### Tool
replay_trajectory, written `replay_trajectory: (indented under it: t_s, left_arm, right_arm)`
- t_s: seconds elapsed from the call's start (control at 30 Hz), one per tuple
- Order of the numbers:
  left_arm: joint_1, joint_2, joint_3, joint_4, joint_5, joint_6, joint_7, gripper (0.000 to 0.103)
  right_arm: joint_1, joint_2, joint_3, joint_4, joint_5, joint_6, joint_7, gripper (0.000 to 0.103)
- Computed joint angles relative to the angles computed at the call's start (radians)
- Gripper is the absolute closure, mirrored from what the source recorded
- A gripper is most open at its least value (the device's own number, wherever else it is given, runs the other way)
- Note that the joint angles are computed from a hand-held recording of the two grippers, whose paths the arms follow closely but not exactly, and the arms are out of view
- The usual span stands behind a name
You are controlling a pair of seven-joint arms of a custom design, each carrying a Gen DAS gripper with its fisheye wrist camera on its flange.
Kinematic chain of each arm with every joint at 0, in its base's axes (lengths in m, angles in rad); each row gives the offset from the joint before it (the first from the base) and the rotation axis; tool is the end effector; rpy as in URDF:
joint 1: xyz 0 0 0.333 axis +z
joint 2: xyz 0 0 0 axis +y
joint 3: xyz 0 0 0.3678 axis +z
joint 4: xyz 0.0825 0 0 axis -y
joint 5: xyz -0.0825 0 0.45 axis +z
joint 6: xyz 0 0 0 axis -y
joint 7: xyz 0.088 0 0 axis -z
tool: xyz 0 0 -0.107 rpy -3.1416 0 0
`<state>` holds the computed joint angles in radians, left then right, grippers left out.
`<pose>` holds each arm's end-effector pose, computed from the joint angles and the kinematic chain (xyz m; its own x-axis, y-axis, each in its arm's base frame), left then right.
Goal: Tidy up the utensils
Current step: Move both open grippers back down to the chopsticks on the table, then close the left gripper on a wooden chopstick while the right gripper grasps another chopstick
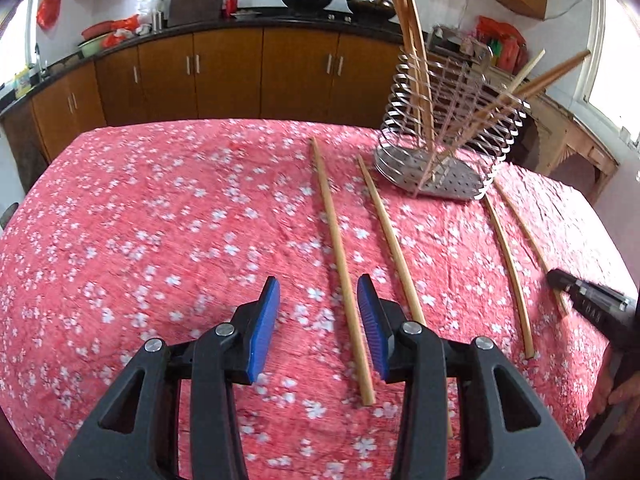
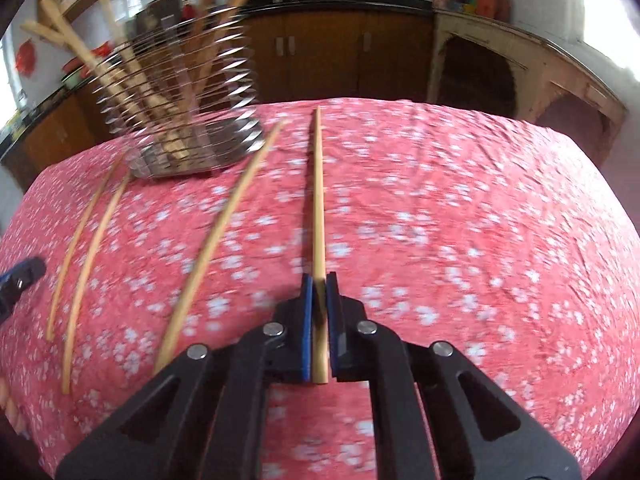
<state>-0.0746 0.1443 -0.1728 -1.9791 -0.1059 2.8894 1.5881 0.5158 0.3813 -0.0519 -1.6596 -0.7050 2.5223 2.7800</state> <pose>0.6795 -0.1596 0.5040 -0.2001 -0.9744 0.1027 -0.7206 0.0753 -0.6893 0.6910 0.3586 0.4575 -0.2294 -0.9719 -0.0524 -0.7283 0.2071 -0.6532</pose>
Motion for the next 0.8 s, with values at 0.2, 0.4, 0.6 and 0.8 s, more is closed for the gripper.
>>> replay_trajectory:
  t_s: [0.2, 0.4, 0.6, 0.8]
  left_arm:
    - [-0.023, 0.021, 0.009, 0.018, 0.065, -0.038, -0.037, 0.062]
    - [-0.066, 0.042, 0.048, 0.051, 0.217, -0.076, -0.15, 0.083]
    - [-0.08, 0.076, 0.091, 0.103, 0.362, -0.108, -0.299, 0.096]
    - [-0.046, 0.075, 0.083, 0.106, 0.381, -0.115, -0.328, 0.095]
  right_arm:
    - [-0.026, -0.042, -0.006, -0.06, 0.003, 0.012, 0.071, 0.095]
    - [-0.024, -0.046, 0.002, -0.066, -0.034, -0.001, 0.06, 0.095]
    - [-0.027, -0.062, 0.012, -0.084, -0.056, -0.002, 0.045, 0.095]
    - [-0.035, -0.075, 0.017, -0.104, -0.056, 0.018, 0.05, 0.095]
